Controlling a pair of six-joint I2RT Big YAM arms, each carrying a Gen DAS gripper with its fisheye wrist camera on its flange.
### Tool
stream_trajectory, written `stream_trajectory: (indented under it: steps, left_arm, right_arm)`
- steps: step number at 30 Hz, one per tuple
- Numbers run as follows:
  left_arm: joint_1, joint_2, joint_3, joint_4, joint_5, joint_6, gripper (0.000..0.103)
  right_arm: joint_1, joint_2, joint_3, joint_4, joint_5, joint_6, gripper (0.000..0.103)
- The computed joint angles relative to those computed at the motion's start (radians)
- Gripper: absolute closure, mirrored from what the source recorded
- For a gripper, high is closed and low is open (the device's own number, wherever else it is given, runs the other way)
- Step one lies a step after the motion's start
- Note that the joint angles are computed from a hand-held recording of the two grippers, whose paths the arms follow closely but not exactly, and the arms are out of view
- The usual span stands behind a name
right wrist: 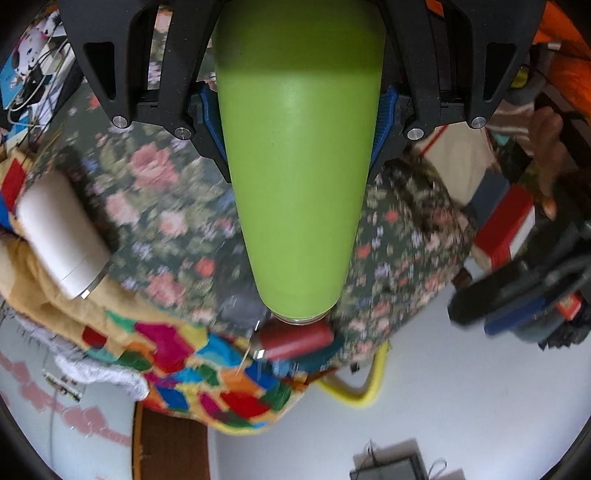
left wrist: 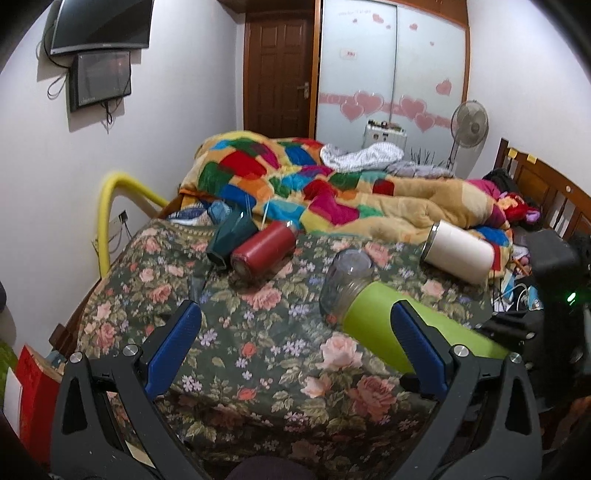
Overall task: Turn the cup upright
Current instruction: 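Close the right gripper around the lime-green cup's body, then lift the lime-green cup with the right gripper and rotate it upright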
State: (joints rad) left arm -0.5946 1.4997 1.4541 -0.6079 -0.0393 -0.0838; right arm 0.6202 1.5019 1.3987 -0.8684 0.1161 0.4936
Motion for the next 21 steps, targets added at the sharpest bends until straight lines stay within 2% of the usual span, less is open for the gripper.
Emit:
stream_trajectory:
  steps: [4,9,16,21]
  left_arm:
    - [0.008,0.038,0.018,-0.04,0.029,-0.01,0.0]
    - [0.022,0.101,0.059,-0.102,0.079,-0.036,0.0]
    - [0.035,0.177,0.115,-0.178,0.169,-0.067,0.0]
    - [0.036,0.221,0.159,-0.234,0.242,-0.085,0.0]
  right_arm:
    - [-0.011,0.052,-0.01,0.016,-0.036,-0.015,0.041]
    - [-0.023,0.085,-0.016,0.029,-0.036,-0.041,0.041]
    - [-0.023,0.085,-0.025,0.052,-0.044,-0.055,0.041]
    - [-0.025,0.108,-0.015,0.02,-0.063,-0.061,0.041]
